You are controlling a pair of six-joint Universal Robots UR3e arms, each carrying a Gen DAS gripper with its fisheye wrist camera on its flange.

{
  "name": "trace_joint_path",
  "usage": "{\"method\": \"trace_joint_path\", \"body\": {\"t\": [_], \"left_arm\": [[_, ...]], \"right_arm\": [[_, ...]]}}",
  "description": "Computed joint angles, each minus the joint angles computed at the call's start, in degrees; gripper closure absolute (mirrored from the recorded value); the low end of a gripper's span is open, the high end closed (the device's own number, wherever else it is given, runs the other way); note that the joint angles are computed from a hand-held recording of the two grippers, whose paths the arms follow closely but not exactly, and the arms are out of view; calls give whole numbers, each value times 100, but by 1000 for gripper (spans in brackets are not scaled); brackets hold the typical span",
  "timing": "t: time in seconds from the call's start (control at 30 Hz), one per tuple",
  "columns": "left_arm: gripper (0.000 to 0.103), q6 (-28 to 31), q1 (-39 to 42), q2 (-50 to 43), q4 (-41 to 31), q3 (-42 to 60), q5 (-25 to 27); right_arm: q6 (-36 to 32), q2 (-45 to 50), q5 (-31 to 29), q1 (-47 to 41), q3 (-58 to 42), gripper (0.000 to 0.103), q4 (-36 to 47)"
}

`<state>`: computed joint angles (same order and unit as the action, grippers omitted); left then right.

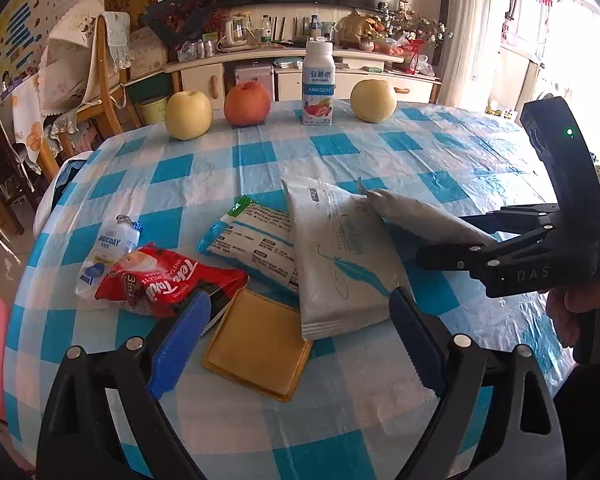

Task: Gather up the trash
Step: 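Grasp the white paper packet with the right gripper and lift it, then grasp the white feather-print wipes pack with the left gripper while the right holds the packet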

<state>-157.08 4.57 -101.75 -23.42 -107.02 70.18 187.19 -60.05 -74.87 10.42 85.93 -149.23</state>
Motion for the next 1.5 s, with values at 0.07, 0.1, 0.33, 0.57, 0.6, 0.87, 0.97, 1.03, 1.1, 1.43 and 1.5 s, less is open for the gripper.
{"method": "trace_joint_path", "body": {"t": [0.07,0.1,0.33,0.57,0.6,0.87,0.97,1.03,1.1,1.43,1.5], "left_arm": [[13,-78,-108,-58,50,89,152],[13,-125,-188,-108,68,161,262],[13,-73,-736,-492,-97,705,756],[13,25,-1590,-1466,-469,1889,1834],[13,70,-1733,-1653,-536,2104,2092],[13,-10,-2070,-2277,-701,2819,2819],[13,-173,-2071,-2394,-720,2964,2770],[13,-211,-2067,-2453,-755,3059,2758],[16,-135,-2093,-2469,-651,3034,2750],[34,-68,-2062,-2282,-281,2660,2566],[36,-94,-2005,-2201,-312,2598,2440]], "right_arm": [[120,-53,-81,1,61,37,-100],[180,-60,-86,-13,92,41,-173],[528,-350,-49,-249,563,68,-743],[767,-509,-37,-414,864,74,-1057],[823,-532,31,-461,926,74,-1112],[1095,-659,14,-614,1179,74,-1330],[1204,-713,-71,-657,1266,72,-1415],[1216,-748,-62,-670,1330,66,-1479],[1197,-743,-154,-630,1289,63,-1432],[1229,-678,108,-694,1271,63,-1330],[1244,-687,188,-704,1315,74,-1425]]}}
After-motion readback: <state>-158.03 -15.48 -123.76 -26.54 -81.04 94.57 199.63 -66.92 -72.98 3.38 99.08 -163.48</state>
